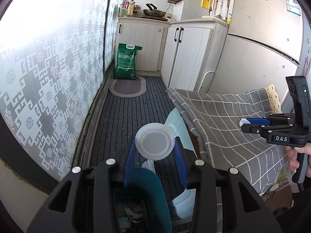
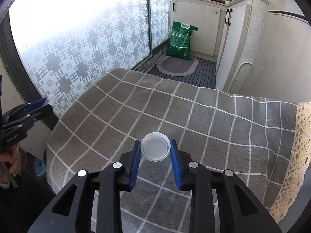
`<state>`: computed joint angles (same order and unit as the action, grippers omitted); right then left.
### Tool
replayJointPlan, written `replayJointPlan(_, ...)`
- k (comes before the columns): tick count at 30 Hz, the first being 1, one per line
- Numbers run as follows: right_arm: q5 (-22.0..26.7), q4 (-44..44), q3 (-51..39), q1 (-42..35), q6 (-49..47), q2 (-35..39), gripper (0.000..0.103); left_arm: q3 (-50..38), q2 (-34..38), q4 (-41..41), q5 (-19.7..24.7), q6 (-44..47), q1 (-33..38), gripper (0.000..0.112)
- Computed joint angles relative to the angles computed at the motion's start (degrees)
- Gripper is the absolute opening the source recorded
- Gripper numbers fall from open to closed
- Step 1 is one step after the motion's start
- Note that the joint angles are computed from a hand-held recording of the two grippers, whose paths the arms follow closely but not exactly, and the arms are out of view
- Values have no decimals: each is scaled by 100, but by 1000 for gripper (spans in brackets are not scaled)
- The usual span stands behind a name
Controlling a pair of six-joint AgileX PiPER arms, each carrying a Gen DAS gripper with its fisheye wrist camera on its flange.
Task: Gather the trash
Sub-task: 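Carry both white lids into the teal bin and open both tools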
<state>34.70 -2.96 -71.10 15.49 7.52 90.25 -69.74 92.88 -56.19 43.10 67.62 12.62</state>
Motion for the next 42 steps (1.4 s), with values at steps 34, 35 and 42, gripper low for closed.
replayJointPlan(34,1163,-643,-2573,2426,1507,1695,30,-613,1733,2319,656,-1165,526,42)
replayJointPlan(35,1167,-574,-2571,2408,1470,1715,30,-604,1773,2405,677,-1199,504,42)
replayJointPlan(42,1363,-508,-2829,2492,1523,1992,30,-447,2061,3138,638,-1536,376,42)
